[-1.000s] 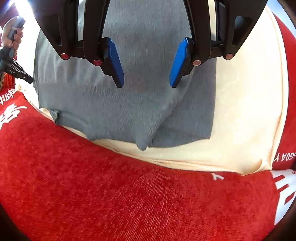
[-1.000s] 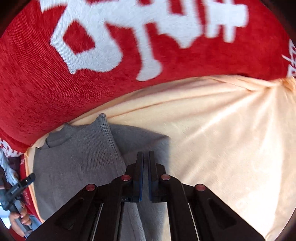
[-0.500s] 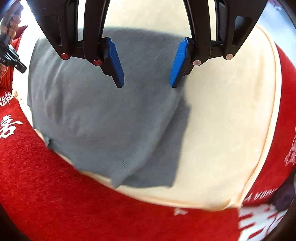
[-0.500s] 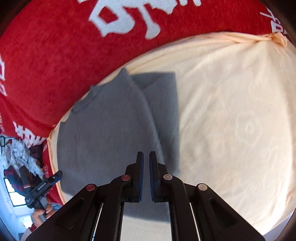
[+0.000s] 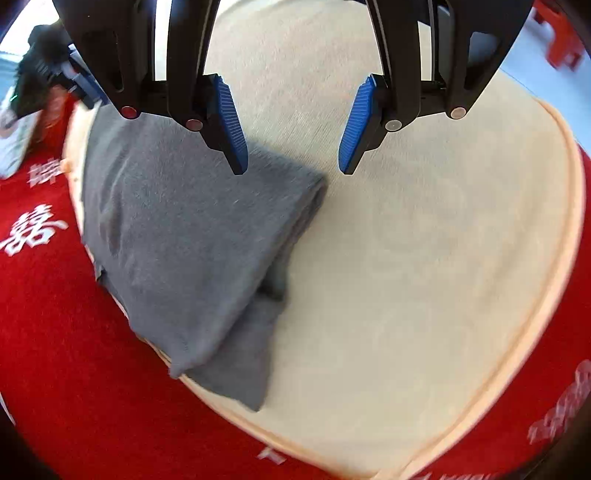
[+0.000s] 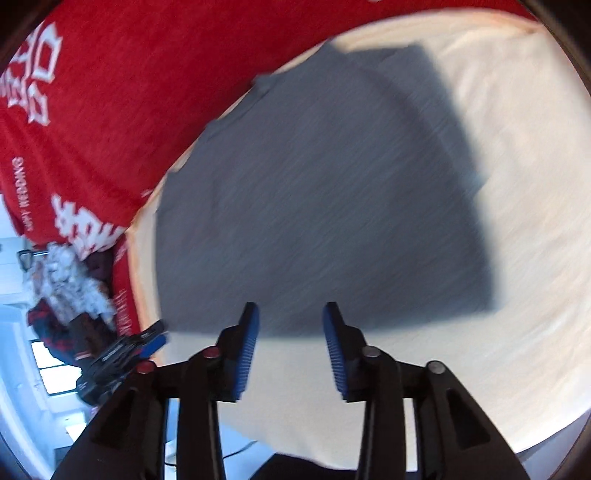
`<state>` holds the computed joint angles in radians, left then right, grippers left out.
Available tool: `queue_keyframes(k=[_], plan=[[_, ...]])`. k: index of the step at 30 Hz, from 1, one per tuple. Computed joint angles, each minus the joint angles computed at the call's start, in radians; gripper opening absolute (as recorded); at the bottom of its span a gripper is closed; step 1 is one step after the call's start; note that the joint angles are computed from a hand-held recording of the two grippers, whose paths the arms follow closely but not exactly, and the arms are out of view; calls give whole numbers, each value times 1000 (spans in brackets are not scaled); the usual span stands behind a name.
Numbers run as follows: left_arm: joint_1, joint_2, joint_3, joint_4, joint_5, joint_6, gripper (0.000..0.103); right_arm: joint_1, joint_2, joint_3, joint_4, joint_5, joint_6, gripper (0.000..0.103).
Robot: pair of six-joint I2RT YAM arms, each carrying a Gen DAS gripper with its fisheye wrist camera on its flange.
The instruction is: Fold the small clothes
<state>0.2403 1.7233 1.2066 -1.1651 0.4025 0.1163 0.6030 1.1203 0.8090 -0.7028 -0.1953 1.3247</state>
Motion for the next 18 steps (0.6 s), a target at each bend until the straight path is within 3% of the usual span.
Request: queue_keyframes(k=[6,10,13,14,15,16,17,18], plan=[[57,116,50,-50,154,31,53,227,260,-126,642,-3,397,44],[56,162,71,-46,217,24,58,293,462,-132,961,143,584,44],[60,176,64,-18,254,11,58,300,536,-115,1048,222,656,44],[52,178,63,-4,255,3,52,299,552,-115,1081,236,675,45],[47,174,67,5,249,15,27,292,555,-117,1096,233,682,36],[38,180,83,-5,247,51,17,281,566,-109,1106,217,680,22],[33,187,99,-19,244,71,17,266,570,-83,1069,187,659,7],[25,173,116,-29,240,100,17,254,559,-53,1004,171,619,7]])
